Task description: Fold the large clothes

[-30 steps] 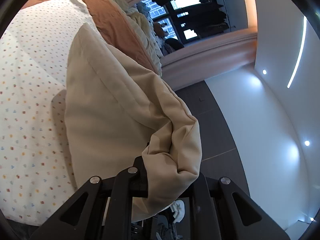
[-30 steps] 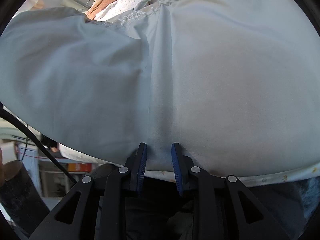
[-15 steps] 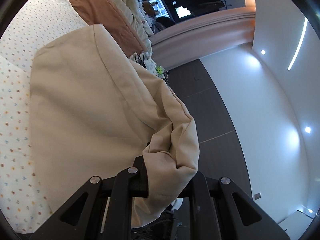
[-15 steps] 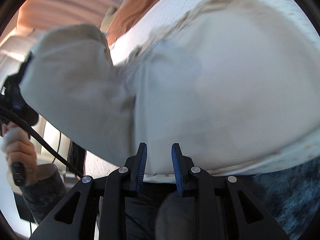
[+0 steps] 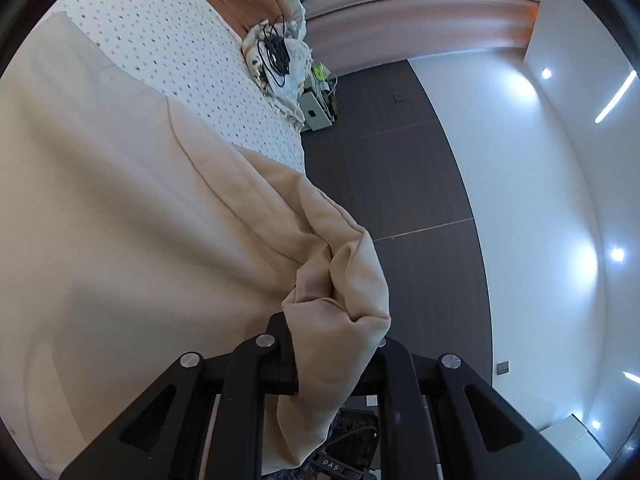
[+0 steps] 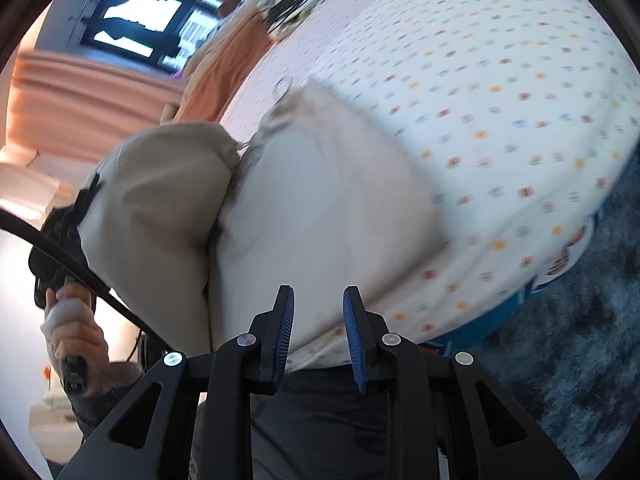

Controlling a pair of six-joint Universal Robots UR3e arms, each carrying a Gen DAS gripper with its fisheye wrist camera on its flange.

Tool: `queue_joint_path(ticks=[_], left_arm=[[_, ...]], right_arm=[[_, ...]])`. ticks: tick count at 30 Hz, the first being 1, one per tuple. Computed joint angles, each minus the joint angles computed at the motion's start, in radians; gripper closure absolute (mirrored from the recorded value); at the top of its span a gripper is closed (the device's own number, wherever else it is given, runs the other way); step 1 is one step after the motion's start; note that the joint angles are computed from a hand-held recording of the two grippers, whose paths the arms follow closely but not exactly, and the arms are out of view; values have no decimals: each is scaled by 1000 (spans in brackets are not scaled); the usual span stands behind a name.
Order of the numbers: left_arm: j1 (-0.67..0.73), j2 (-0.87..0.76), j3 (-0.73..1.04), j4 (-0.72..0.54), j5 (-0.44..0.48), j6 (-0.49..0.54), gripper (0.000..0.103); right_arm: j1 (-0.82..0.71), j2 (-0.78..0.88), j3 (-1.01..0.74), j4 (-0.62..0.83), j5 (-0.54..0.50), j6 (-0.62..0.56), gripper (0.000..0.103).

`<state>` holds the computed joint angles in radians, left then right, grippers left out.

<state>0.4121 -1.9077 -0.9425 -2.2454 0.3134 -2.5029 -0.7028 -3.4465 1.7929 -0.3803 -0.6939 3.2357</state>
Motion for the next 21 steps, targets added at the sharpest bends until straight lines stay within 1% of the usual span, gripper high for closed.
queue_joint_path(ticks=[1,2,3,4,5,6,8,10,12,15,17,18,21], left_arm=[[-13,10,-17,17,-1,-11,88],[-28,21,-35,41,-3,-28,88],[-39,28,-43,40,-1,-24,88],[-55,57,-87,73,0,-39,88],[-55,78,-112,48,5,-3,88],[-65,91,-126,44,10,5,88],[-100,107,-155,73,23,-18,88],[-126,133,-203,88,43,-9,88],[-152,149,-259,143,59,-31,88],[-187,180,-374,280,86,-111,88],[-205,194,-430,346,107,-141,88],[-212,191,-440,365,114,-150,88],[-227,192,-484,446,151,-224,88]], right_arm=[[1,8,2,-19,0,16,80],[25,-9,34,-69,-11,68,80],[45,-22,47,-98,-19,107,80],[97,-40,103,-192,-49,187,80],[112,-47,122,-223,-58,212,80],[123,-46,137,-251,-65,231,80],[172,-46,191,-355,-98,302,80],[238,-42,226,-449,-147,388,80],[267,-53,234,-475,-172,431,80],[295,-69,224,-485,-218,495,80],[324,-80,238,-496,-242,526,80],[334,-82,241,-492,-252,530,80],[342,-83,253,-488,-257,535,80]])
